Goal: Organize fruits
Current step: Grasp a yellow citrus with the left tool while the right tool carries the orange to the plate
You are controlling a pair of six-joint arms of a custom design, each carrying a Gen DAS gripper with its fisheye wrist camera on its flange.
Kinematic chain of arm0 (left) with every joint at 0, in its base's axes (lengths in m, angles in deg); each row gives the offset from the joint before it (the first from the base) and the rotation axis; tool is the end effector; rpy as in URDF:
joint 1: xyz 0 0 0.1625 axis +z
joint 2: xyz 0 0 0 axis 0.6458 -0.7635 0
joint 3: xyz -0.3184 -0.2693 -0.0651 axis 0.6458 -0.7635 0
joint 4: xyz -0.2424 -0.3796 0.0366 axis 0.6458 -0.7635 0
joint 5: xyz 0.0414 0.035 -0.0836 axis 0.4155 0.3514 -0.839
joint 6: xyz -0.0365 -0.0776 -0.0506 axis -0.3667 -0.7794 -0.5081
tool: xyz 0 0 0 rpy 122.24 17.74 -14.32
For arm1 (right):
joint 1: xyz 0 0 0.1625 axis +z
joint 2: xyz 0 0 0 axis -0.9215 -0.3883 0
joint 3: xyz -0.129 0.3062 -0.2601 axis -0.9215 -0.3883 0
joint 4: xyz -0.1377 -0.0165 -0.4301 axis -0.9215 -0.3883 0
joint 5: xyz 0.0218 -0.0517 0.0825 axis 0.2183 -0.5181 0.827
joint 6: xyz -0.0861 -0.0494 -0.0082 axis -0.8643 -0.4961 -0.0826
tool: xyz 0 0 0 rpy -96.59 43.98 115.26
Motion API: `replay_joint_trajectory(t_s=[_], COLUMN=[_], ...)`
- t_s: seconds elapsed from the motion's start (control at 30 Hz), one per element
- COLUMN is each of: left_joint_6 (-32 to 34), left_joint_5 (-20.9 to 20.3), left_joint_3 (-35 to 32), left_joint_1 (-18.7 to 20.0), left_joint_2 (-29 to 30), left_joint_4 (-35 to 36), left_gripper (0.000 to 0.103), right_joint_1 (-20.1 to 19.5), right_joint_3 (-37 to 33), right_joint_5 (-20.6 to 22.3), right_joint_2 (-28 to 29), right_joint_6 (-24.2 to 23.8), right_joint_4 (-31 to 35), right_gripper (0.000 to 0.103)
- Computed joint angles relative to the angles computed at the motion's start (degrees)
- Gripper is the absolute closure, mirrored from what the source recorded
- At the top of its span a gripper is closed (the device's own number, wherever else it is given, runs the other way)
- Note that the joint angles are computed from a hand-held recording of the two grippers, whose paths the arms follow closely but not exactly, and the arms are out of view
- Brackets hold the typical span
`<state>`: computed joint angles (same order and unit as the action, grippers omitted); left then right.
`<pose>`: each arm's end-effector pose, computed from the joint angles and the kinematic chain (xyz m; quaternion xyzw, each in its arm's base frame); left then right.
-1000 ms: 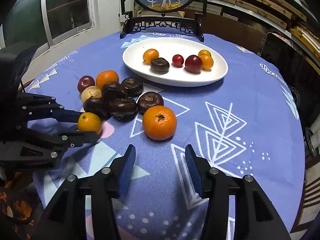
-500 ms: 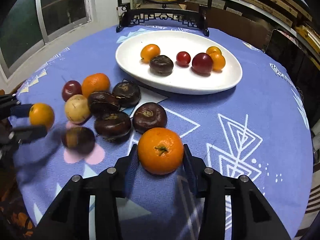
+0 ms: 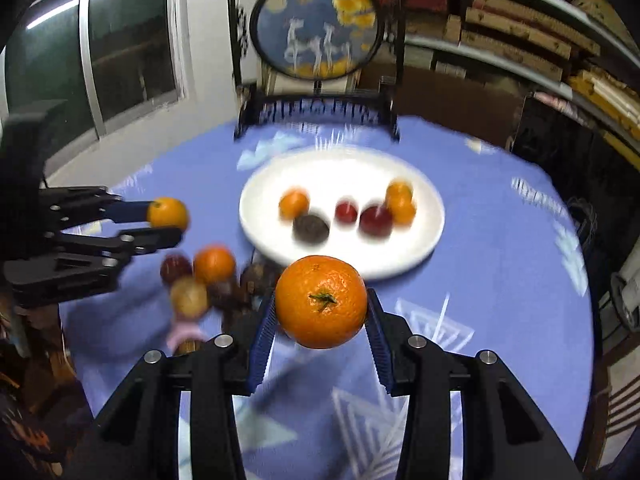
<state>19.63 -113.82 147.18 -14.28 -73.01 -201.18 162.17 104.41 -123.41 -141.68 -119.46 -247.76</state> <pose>-0.3074 -0.3763 0.0754 0.3768 0.8423 -0.2675 0.2774 0.1193 -0.3158 0.2701 0.2669 -0.8513 0.3253 0.3136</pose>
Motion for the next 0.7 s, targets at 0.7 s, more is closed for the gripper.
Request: replay_joint_trajectory(t_s=[0.7], left_joint_6=[14.44], left_joint_5=[2.52], left_joint_3=[-22.89], left_joint_1=[9.92], left_joint_2=[18.3], left_joint_4=[-5.05], left_gripper=[0.067], right_joint_1=[-2.99], right_joint_3=[-15.24], right_joint_5=[6.68], right_joint_2=[13.52], right_joint_6=[2.23], right_joint_4=[-1.81], right_gripper=[0.059])
